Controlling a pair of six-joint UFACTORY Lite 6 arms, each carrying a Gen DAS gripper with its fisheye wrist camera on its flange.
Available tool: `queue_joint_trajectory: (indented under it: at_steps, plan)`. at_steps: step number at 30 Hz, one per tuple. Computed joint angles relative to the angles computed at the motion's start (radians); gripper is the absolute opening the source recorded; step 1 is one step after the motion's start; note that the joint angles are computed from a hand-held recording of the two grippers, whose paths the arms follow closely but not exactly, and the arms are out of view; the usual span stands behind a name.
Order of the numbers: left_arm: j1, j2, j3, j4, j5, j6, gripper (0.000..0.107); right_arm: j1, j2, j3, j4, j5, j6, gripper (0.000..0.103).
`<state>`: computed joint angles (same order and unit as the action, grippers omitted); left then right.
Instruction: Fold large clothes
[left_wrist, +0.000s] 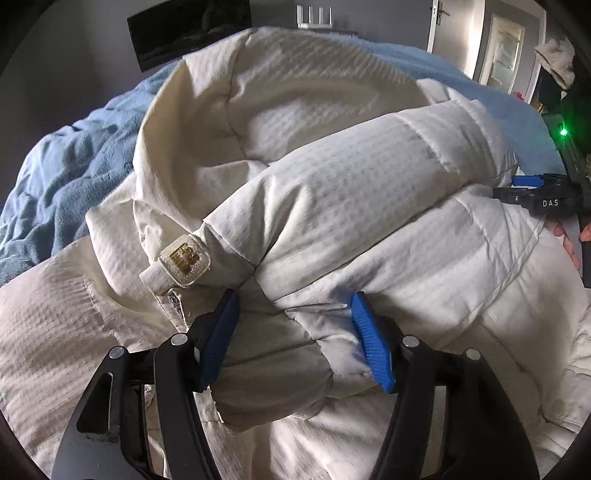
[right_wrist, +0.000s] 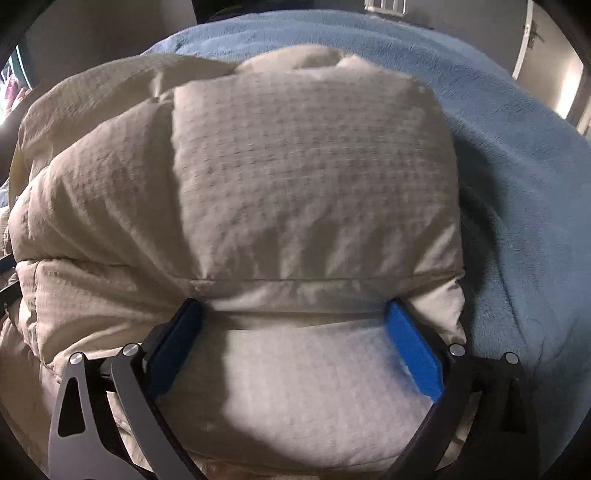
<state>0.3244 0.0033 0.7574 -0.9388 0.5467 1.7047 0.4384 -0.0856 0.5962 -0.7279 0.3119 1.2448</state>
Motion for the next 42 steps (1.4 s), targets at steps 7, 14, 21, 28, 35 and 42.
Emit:
queue_joint_trajectory:
  at_steps: [7,14,21,28,35,42]
  plan:
    - [0.112,-0.159,-0.056,0.046,0.203,-0.01,0.078,0.149,-0.291,-0.111,0.159,0.114,-0.033,0.096]
    - [-0.038,-0.175,-0.149,0.151,-0.042,-0.108,0.078,0.207,-0.15,-0.063,0.194,0.143,-0.06,0.096]
    - [0.085,-0.33,-0.161,0.028,0.116,0.022,0.089,0.489,-0.346,-0.049,-0.051,0.465,0.317,0.096]
    - [0.365,-0.415,0.001,0.055,0.443,-0.003,0.096,0.773,-0.381,0.139,-0.153,0.844,0.545,0.096]
    - [0.789,-0.127,0.333,0.113,0.704,-0.02,0.096,0.835,-0.304,0.269,-0.129,0.985,0.538,0.096]
    - [0.976,0.307,0.773,0.202,0.715,-0.144,0.096,0.871,-0.281,0.323,-0.11,0.837,0.488,0.096]
